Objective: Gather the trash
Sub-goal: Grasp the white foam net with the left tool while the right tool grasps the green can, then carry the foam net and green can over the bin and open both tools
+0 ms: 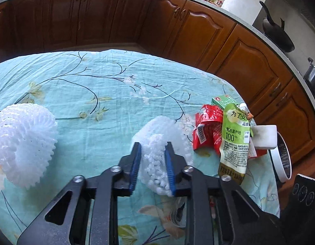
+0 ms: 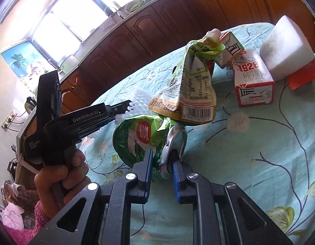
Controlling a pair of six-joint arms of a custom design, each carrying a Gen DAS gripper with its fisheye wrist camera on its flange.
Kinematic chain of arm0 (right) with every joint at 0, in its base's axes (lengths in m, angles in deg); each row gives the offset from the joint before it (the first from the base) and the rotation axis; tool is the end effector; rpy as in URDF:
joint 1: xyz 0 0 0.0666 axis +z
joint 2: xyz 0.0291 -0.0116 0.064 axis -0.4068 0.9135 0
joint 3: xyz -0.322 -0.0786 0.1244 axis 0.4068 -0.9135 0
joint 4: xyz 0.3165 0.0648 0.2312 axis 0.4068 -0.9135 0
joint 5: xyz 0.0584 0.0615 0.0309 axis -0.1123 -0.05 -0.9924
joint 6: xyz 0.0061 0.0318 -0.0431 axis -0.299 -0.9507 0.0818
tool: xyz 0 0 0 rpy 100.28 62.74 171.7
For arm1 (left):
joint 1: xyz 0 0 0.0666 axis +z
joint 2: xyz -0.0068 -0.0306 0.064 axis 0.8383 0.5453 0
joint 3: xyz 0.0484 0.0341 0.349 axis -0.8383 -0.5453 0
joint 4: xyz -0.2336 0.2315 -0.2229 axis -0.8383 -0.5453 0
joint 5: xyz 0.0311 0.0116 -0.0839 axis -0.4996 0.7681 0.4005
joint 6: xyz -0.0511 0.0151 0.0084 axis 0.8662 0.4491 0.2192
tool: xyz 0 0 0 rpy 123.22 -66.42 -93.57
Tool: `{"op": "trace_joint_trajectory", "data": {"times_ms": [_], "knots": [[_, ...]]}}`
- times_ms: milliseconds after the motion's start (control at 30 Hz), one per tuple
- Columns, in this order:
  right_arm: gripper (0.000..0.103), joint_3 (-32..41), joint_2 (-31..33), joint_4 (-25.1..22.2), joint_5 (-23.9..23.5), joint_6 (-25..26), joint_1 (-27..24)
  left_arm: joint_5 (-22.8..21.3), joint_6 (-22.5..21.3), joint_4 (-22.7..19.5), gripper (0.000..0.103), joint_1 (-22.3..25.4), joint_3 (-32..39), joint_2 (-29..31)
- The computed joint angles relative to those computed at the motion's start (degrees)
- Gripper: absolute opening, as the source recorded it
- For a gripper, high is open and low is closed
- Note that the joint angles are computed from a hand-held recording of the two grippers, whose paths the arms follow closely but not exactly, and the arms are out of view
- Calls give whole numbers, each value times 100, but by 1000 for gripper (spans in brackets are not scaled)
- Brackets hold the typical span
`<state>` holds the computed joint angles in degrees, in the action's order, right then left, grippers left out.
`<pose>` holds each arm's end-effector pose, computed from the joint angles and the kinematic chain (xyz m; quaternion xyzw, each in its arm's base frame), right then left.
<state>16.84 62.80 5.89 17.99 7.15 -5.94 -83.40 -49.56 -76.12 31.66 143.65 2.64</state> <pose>0.4129 0.1532 0.3346 -0.1239 0.8950 0.3325 0.2704 0.4519 -0.2090 0.3680 -0.1114 0.9276 -0.1292 0.3325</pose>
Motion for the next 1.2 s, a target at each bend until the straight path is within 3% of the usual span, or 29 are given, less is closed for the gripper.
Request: {"op": "trace_joint_trajectory", "data": {"times_ms": [233, 533, 833, 1200], "knots": [[17, -348, -573, -64, -117, 210, -456, -180, 60, 143, 14, -257, -323, -390], [17, -833, -1353, -159, -61, 440, -1300, -500, -11, 198, 14, -940, -339, -789], [17, -963, -1659, -240, -67, 463, -2135, -226, -183, 205, 14, -1511, 220, -235], [17, -937, -1682, -304, -396, 641, -3212, -51, -467, 93, 14, -1920, 1087, 537]]}}
